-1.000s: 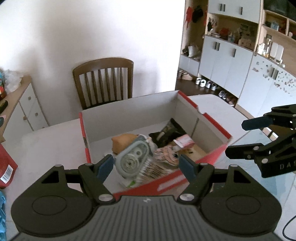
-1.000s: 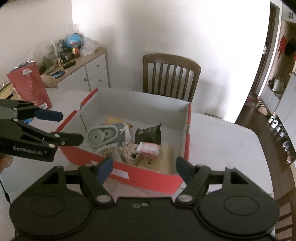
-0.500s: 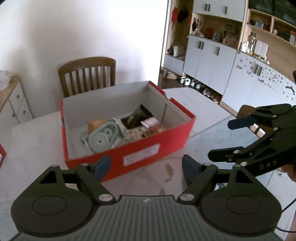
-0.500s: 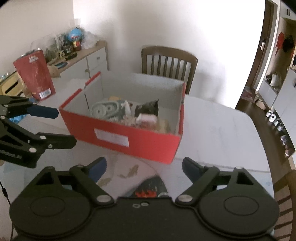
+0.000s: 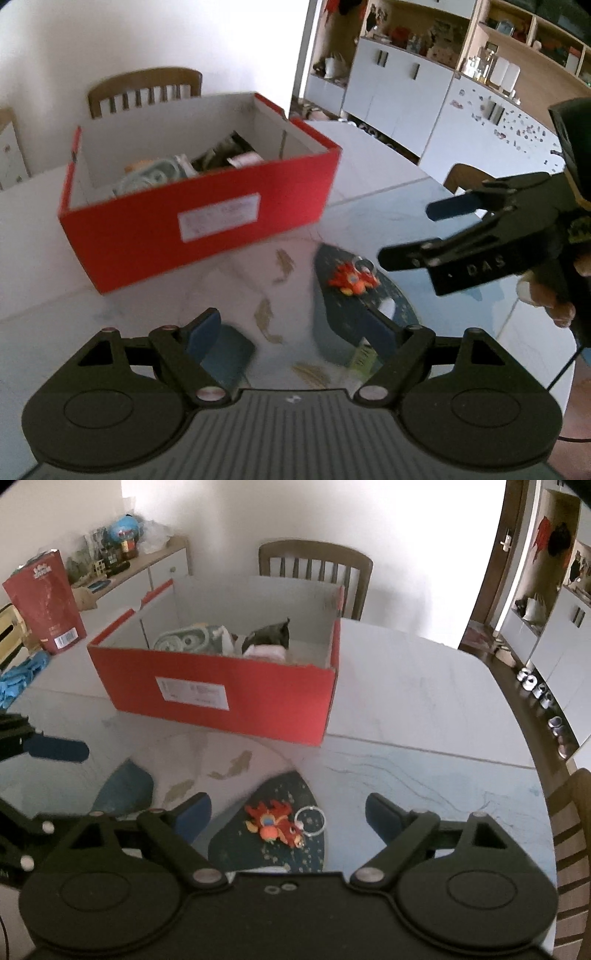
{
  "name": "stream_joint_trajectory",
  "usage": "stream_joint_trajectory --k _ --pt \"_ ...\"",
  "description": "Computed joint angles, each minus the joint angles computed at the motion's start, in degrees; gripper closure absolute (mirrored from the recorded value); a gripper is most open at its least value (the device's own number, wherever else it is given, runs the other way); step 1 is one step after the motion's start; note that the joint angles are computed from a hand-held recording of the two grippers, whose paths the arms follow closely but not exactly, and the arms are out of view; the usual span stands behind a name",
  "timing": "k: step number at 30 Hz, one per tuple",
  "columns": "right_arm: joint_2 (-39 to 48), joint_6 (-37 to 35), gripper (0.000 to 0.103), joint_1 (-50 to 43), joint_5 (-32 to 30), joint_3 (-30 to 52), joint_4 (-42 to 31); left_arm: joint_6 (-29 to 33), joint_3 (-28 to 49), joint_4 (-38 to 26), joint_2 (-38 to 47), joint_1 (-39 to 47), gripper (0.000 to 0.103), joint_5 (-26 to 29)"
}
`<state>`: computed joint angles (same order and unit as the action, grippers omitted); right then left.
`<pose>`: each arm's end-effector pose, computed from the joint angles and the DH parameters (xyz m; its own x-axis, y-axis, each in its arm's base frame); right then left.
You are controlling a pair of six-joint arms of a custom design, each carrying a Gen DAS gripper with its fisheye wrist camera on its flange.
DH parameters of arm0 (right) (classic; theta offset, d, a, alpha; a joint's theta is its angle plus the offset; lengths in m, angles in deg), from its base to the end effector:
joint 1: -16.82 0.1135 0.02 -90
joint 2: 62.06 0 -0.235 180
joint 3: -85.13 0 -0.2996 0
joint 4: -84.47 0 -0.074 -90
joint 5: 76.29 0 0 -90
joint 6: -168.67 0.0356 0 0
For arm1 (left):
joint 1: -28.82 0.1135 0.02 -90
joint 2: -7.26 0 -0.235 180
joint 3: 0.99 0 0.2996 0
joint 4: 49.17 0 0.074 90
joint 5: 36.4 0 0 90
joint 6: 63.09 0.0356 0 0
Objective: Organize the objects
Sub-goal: 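Move left tool to the glue stick while right tool approaches the dragon plush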
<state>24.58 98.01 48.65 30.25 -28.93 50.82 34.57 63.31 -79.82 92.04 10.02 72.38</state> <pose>0.3023 0.1757 0.1543 -0.7722 -0.1057 -0.6266 -0.1154 0.9930 -0.0253 0.3247 -0.1226 0.1588 -0.6643 0.3595 -0.6554 0.5902 0.7903 -0.1648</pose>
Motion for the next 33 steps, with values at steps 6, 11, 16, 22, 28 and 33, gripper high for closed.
stream_joint_trajectory --k 6,11,16,22,28,33 --pt "1.39 0.19 0.012 -0.5 -1.12 -0.73 0.4 -1.59 -2.2 2.33 1.4 -1.86 0.012 1.68" --pt "3.84 -0.71 0.012 -1.4 -2.33 -0.02 0.53 -2.86 -4.0 6.1 3.25 -3.37 0.011 1.52" --pt "5.59 -0.8 0.012 -2.07 -3.16 0.12 0.73 0.53 -4.84 7.74 4.8 -5.79 0.0 -0.72" --pt "6.33 -0.9 0.013 -2.59 -3.76 0.16 0.83 3.38 -3.46 8.5 7.88 -8.01 0.0 -1.79" --pt "6.22 -1.32 0.013 -3.16 -3.51 0.18 0.48 4.4 -1.32 9.11 11.79 -8.91 0.0 -0.85" --pt "5.49 -1.39 0.013 -4.12 -3.43 -0.43 0.16 5.4 -0.67 10.94 13.15 -9.6 0.0 -2.18"
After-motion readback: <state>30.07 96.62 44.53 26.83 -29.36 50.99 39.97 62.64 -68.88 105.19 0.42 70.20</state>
